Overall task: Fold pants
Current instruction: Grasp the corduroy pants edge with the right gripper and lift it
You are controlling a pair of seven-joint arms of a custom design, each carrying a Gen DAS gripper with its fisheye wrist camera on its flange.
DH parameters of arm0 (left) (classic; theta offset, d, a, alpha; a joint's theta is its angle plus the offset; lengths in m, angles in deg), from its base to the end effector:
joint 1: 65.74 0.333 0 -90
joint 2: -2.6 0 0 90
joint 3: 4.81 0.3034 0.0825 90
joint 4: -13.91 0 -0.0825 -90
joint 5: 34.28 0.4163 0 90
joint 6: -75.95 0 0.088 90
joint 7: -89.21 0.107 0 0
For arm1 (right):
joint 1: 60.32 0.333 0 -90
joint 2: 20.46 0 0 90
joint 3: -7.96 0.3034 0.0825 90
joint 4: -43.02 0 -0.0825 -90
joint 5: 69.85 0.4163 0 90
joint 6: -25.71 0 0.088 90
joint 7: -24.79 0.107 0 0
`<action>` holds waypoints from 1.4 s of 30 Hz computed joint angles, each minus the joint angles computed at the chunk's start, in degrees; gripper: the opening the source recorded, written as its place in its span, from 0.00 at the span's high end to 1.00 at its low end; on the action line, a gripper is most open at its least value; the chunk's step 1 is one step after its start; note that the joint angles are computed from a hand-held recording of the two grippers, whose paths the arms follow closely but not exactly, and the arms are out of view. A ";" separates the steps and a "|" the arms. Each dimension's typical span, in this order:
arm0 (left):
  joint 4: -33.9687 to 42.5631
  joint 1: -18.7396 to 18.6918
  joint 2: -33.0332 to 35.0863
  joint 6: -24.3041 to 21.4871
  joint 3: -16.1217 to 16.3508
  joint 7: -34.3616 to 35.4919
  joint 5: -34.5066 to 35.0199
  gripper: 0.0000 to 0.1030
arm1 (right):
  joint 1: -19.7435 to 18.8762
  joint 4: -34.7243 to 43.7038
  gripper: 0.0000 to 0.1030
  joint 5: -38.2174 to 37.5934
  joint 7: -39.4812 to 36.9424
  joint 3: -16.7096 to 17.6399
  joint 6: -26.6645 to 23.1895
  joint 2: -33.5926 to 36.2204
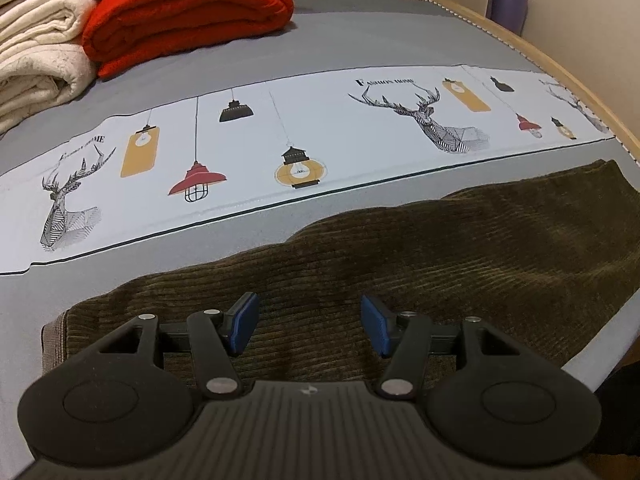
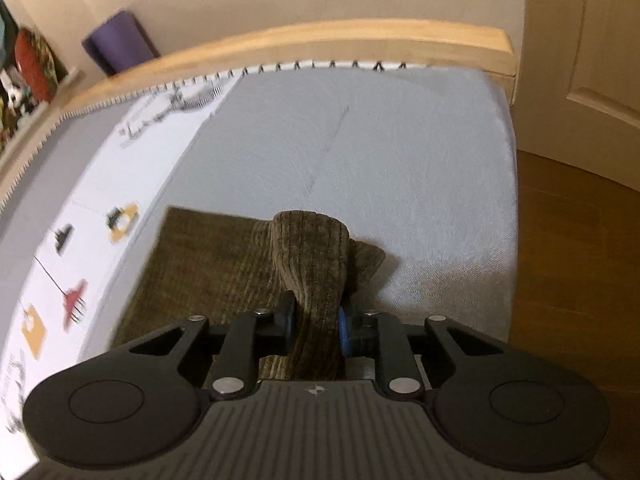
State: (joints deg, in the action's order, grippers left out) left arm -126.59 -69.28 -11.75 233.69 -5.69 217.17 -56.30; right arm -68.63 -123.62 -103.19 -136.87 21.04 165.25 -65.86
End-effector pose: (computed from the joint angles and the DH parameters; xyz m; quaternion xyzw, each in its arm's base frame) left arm 0.5184 -0.0248 0.4210 -0.5187 0.8037 -0.2286 0.1809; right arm 0.3585 0.0124 0.3807 -0.0563 0.9455 -0.2671 0.1778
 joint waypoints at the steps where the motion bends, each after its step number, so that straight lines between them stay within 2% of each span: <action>1: 0.00 -0.08 -0.15 0.02 0.21 0.26 -0.44 0.39 | 0.04 0.31 0.81 -0.29 0.62 0.74 -0.39 -0.62; 6: -0.05 0.20 -0.74 0.13 0.76 0.50 -1.31 0.39 | 1.55 5.26 0.82 -5.79 1.09 6.16 -3.78 -2.37; 9: -0.54 0.28 -1.53 0.17 1.34 1.25 -1.97 0.39 | 3.75 11.64 0.83 -12.26 0.06 11.15 -6.57 -0.31; 12: -1.02 0.77 -2.03 0.20 1.78 1.70 -1.85 0.39 | 5.69 19.03 0.83 -22.05 -0.98 17.88 -7.14 4.68; 16: -1.01 1.95 -1.95 0.21 2.11 1.23 -0.97 0.39 | 7.16 26.36 0.83 -36.20 -2.55 24.95 -3.02 15.60; 17: -0.94 2.27 -1.88 0.21 2.16 0.95 -0.77 0.39 | 7.94 28.10 0.82 -38.01 -5.04 25.34 -1.46 19.33; 20: -0.82 3.11 -1.79 0.06 2.03 -0.10 0.19 0.39 | 12.14 33.81 0.82 -35.03 -22.45 21.78 8.12 32.55; 22: -0.86 2.96 -2.02 -0.03 2.22 0.23 -0.02 0.39 | 15.47 36.04 0.82 -25.88 -39.57 18.36 13.40 39.27; 23: -0.93 2.84 -2.14 0.02 2.36 0.61 -0.20 0.39 | 17.01 36.93 0.82 -21.04 -47.54 17.33 13.50 41.68; 25: -0.99 2.82 -2.24 0.19 2.35 0.79 -0.16 0.39 | 19.21 38.13 0.82 -16.05 -55.45 16.15 11.99 44.34; 29: -0.86 2.86 -2.17 0.44 2.40 0.66 -0.28 0.38 | 21.43 37.68 0.82 -16.13 -51.34 12.90 12.86 43.05; 32: -0.86 3.24 -2.03 0.88 2.04 -0.44 0.40 0.38 | 22.52 36.41 0.82 -18.40 -43.18 10.41 13.95 40.52; 34: -0.88 3.25 -2.07 1.30 2.06 -0.92 0.42 0.38 | 23.28 35.15 0.82 -24.14 -35.34 9.70 14.77 38.40; 36: -0.75 3.31 -2.03 1.49 2.10 -1.62 0.44 0.38 | 24.18 35.18 0.82 -32.36 -30.83 9.57 15.53 38.37; 37: -0.60 3.39 -1.93 1.45 2.05 -2.12 0.54 0.38 | 25.00 35.28 0.82 -34.79 -31.85 9.26 16.29 38.70; 38: -0.34 3.44 -1.76 1.26 2.03 -2.60 0.58 0.38 | 26.21 34.95 0.82 -34.28 -36.05 8.68 17.14 38.99; 39: -0.03 3.45 -1.54 0.96 2.07 -3.07 0.45 0.38 | 27.66 34.56 0.81 -30.84 -42.25 7.85 17.76 39.57; 41: 0.74 3.79 -0.88 0.27 1.83 -4.49 0.73 0.37 | 31.02 33.46 0.82 -18.05 -58.69 5.60 18.56 40.84; 42: 1.05 3.90 -0.60 -0.09 1.71 -5.09 0.81 0.37 | 32.31 32.49 0.83 -13.87 -63.50 4.46 20.13 40.65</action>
State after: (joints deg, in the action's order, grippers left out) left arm -125.53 -65.39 -12.34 233.60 -3.98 212.08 -55.49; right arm -36.32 -91.13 -117.06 -200.37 25.49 185.38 -25.21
